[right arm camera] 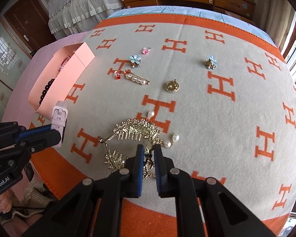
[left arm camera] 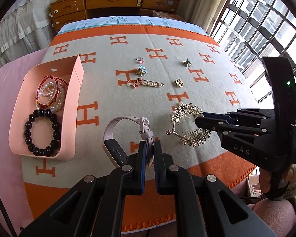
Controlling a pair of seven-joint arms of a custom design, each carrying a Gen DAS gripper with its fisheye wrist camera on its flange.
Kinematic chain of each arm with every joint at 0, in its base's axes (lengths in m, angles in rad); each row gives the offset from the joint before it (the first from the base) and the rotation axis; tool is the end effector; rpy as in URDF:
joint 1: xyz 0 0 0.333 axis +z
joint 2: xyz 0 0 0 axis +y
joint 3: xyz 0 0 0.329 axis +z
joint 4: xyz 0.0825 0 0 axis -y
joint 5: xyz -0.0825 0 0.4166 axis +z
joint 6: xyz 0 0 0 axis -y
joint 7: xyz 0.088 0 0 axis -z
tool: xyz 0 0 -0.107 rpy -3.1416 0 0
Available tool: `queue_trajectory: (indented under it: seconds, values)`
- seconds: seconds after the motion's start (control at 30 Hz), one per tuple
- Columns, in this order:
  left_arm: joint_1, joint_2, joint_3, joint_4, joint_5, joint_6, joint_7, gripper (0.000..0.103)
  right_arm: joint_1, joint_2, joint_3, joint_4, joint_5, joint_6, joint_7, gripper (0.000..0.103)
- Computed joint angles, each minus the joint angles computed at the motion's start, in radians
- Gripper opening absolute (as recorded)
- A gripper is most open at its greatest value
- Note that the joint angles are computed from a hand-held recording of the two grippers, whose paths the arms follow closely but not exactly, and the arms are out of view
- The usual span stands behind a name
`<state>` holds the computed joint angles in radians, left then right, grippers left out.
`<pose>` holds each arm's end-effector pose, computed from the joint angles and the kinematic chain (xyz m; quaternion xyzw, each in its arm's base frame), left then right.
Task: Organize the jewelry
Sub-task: 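Carry the watch into the pink box and open the left tool while the right tool carries the comb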
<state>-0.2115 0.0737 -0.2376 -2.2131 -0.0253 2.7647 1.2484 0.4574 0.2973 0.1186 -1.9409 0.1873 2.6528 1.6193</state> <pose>0.5435 -0.2592 0.3905 -0.6514 0.7204 -0.2249 0.0780 0.5729 0.3604 0.3686 -0.8046 0.5521 -0.0253 0.2171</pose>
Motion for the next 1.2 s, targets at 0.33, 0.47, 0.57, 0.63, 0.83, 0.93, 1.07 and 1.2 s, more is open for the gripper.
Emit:
queue_trajectory:
  seconds: [0.33,0.47,0.57,0.63,0.83,0.93,1.07,1.2]
  values:
    - [0.063,-0.099,0.076,-0.022,-0.174,-0.016,0.132,0.005,0.000,-0.023,0.018,0.056,0.039,0.126,-0.001,0.010]
    - [0.112,-0.093,0.108,0.003,-0.157,-0.068,0.083,0.005,0.010,0.010,0.039,0.134,0.068,0.154,-0.039,0.010]
    - [0.139,-0.071,0.117,0.014,-0.188,-0.096,0.085,0.005,0.018,0.047,0.055,0.202,0.089,0.170,-0.076,0.010]
    - [0.152,-0.055,0.115,0.013,-0.200,-0.104,0.088,0.005,0.029,0.079,0.058,0.254,0.094,0.169,-0.089,0.010]
    - [0.170,0.018,0.099,0.031,-0.137,-0.120,0.035,0.021,0.069,0.202,0.059,0.437,0.091,0.100,-0.124,0.010]
    - [0.174,-0.006,0.097,0.000,-0.096,-0.091,-0.011,0.047,0.094,0.262,0.047,0.525,0.072,0.055,-0.114,0.010]
    - [0.176,-0.094,0.105,-0.096,-0.055,0.003,-0.089,0.052,0.107,0.314,0.049,0.596,0.069,0.015,-0.119,0.010]
    - [0.178,-0.175,0.115,-0.183,0.010,0.060,-0.185,0.053,0.118,0.358,0.053,0.656,0.071,-0.039,-0.127,0.010]
